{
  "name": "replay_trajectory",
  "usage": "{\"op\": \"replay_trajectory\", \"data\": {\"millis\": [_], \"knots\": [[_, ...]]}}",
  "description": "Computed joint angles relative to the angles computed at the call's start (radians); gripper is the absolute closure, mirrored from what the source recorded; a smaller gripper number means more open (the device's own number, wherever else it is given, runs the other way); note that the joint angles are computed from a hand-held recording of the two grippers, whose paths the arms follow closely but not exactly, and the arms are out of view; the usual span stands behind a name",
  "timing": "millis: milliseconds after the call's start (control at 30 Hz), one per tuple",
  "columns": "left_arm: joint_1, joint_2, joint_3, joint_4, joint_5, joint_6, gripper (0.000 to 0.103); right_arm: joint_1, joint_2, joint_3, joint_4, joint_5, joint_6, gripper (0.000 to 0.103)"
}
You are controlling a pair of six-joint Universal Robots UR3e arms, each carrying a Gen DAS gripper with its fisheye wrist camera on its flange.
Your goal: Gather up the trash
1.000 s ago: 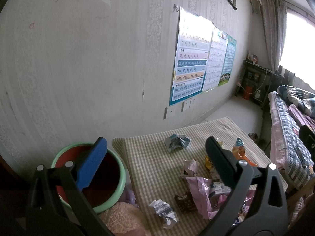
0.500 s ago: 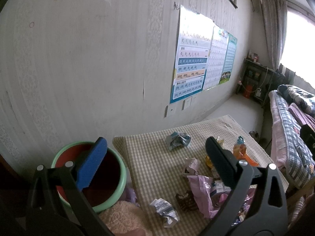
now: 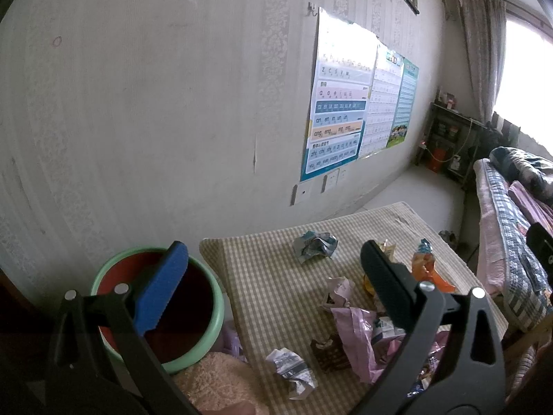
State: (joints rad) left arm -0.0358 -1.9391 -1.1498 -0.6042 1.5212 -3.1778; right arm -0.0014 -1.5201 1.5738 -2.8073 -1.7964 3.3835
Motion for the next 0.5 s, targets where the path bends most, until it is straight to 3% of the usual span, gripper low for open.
{"op": "replay_trajectory", "data": {"millis": [333,500], "knots": [[0.014,0.0,-0.01,-0.002,-0.021,0.006,0.005,-0.016,-0.006,0.014,0.01,0.011,-0.012,0.007],[0.02,0.009,-0.085,0.041,-0.009,0.088,0.005,-0.081,-0.048,0.079,0.035,0.073,-0.063,0.007]]}}
